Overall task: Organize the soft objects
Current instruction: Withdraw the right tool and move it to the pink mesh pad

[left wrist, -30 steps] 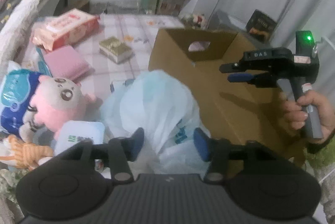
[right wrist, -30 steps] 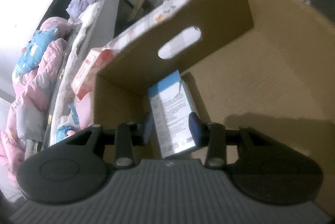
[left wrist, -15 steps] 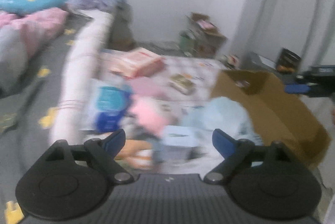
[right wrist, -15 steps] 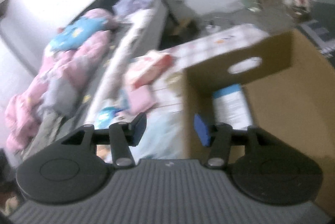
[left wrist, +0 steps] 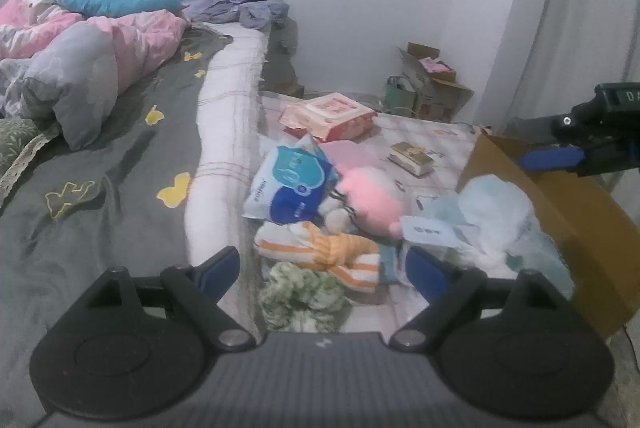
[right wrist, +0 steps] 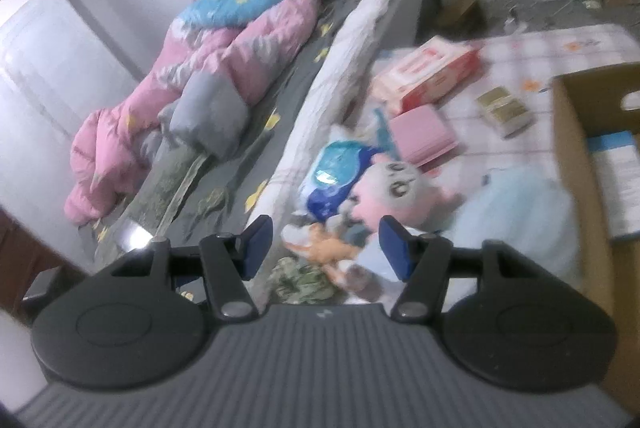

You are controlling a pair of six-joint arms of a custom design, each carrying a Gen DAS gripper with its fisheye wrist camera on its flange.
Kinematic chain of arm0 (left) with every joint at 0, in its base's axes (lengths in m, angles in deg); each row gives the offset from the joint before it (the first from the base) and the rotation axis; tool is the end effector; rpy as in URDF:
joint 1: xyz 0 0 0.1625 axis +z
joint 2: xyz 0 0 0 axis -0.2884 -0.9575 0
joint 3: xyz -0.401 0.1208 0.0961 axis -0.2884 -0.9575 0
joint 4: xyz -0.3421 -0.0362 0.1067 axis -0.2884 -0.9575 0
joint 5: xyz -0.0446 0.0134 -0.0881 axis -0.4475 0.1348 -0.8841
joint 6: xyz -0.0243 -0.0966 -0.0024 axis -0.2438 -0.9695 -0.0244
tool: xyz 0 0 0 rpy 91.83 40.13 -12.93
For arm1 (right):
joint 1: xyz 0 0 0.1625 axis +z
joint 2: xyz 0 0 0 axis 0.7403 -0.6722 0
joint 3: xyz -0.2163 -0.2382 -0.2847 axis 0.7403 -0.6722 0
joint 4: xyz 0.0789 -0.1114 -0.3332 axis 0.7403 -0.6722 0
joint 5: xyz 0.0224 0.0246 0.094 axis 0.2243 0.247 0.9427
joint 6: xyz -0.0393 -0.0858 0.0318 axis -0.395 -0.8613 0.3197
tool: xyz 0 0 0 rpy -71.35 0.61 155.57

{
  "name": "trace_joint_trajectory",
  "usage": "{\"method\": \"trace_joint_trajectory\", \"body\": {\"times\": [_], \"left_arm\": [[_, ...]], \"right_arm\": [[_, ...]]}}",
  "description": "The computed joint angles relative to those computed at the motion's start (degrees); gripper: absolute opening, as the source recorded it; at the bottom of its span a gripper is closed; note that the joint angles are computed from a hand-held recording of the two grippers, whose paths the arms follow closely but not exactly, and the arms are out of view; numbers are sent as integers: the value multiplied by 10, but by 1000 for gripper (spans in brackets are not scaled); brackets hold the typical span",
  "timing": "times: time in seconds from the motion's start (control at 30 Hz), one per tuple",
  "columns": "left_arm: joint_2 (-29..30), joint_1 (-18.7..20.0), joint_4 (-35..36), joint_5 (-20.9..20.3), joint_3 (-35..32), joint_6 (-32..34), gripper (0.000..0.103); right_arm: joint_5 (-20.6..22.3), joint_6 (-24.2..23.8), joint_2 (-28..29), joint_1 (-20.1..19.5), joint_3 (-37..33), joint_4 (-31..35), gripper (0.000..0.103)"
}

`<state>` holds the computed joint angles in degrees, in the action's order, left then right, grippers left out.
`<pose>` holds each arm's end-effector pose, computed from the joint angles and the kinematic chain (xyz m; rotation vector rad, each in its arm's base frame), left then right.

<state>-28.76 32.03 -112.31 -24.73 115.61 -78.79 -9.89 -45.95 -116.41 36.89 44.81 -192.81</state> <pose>-0.4212 -0.3446 0.0408 0.1188 2.1664 -1.1884 0.0925 -0.5690 0.4280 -0.9311 2.9541 -0.4190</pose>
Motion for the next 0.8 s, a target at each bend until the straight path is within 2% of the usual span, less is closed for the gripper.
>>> {"method": "trace_joint_trajectory", "body": {"times": [0.27,0.5,0.63,0.8], "left_arm": [[-11,56,34,14,-35,75,86],[6,126,-79,12,-98,256,84],[45,179,-153,-21,-173,378,72],[99,242,-175,-103,-282,459,54]], "right_arm": [[-38,63,93,47,-66,6,59],[-104,113,215,76,-207,17,59],[-144,140,305,82,-335,64,59],[-174,166,417,79,-502,142,54]]}}
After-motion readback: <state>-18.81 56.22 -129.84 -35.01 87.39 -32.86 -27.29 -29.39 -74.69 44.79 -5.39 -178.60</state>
